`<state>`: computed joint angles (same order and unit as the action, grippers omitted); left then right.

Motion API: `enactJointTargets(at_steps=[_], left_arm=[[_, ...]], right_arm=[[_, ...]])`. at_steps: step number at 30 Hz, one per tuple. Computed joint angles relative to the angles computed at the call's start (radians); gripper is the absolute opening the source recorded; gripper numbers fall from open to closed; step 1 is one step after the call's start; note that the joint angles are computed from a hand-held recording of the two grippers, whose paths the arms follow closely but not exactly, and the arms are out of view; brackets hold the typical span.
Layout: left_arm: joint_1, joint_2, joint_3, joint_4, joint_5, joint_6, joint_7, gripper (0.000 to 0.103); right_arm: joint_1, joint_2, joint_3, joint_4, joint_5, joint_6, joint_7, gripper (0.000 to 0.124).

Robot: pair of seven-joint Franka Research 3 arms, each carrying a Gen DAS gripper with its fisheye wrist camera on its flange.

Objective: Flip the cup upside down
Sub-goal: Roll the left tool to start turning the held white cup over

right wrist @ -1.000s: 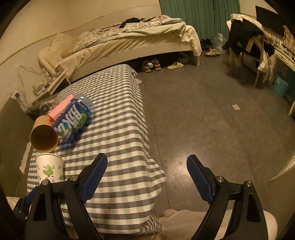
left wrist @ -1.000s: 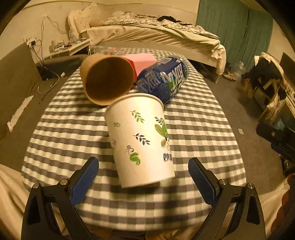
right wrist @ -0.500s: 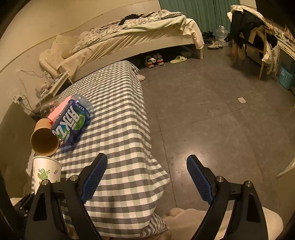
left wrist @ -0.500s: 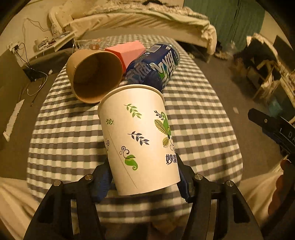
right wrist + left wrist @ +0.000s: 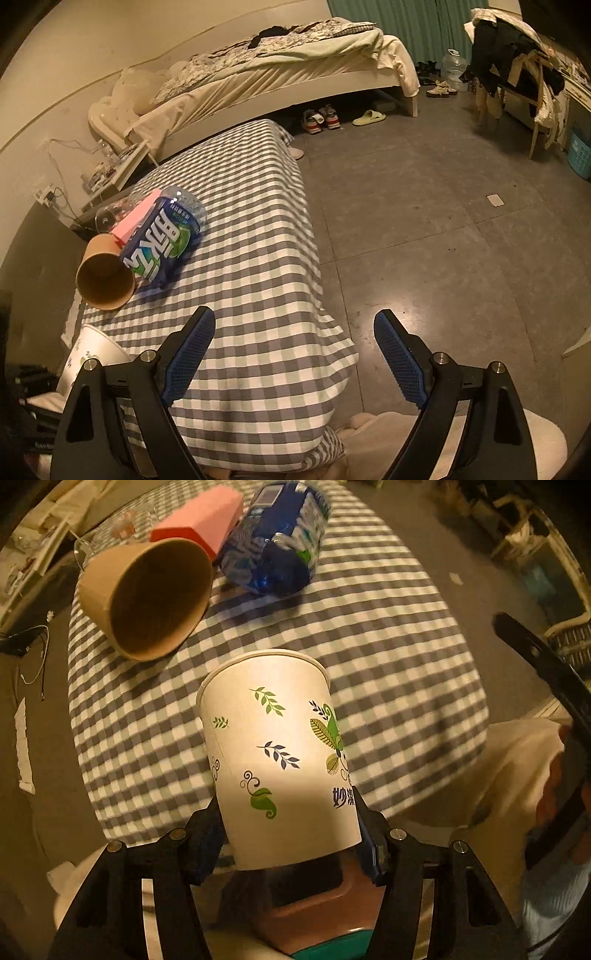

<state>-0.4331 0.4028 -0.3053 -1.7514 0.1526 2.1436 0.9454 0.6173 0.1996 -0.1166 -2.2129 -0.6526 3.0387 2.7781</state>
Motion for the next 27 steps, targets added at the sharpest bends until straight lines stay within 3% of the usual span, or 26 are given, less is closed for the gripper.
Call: enactJointTargets(at_steps=[2, 7, 11, 15, 21, 24, 27], left_arm=[[-0.005, 0.033, 0.013, 0.047, 0.031, -0.018, 0.006, 0.062], [0.011, 0.061, 0.032, 0.055, 0.045, 0.082, -0.024, 0.062], [0.017, 0.079, 0.024, 0.08, 0.038, 0.047, -0.006, 0.062], [0.016, 0.057, -0.001, 0.087, 0.013, -0.049, 0.068, 0.062], [-0.031, 0.099, -0.007, 0.227, 0.034, -0.362, 0.209, 0.061], [-0.066, 0.166, 0.009, 0.342, 0.072, -0.439, 0.236, 0.061], [-0.097, 0.254, 0.029, 0.467, 0.099, -0.467, 0.249, 0.061]], right_arm=[[-0.011, 0.009, 0.017, 0.008, 0.026, -0.007, -0.031, 0.088], [-0.026, 0.028, 0.038, 0.011, 0.127, 0.001, -0.123, 0.088], [-0.013, 0.04, 0.029, 0.019, 0.184, -0.006, -0.172, 0.088], [0.006, 0.053, 0.019, 0.035, 0.221, -0.018, -0.209, 0.088], [0.011, 0.065, 0.032, 0.044, 0.294, -0.013, -0.27, 0.088], [0.014, 0.066, 0.033, 0.045, 0.333, 0.003, -0.3, 0.088], [0.012, 0.067, 0.034, 0.042, 0.377, 0.022, -0.333, 0.088]])
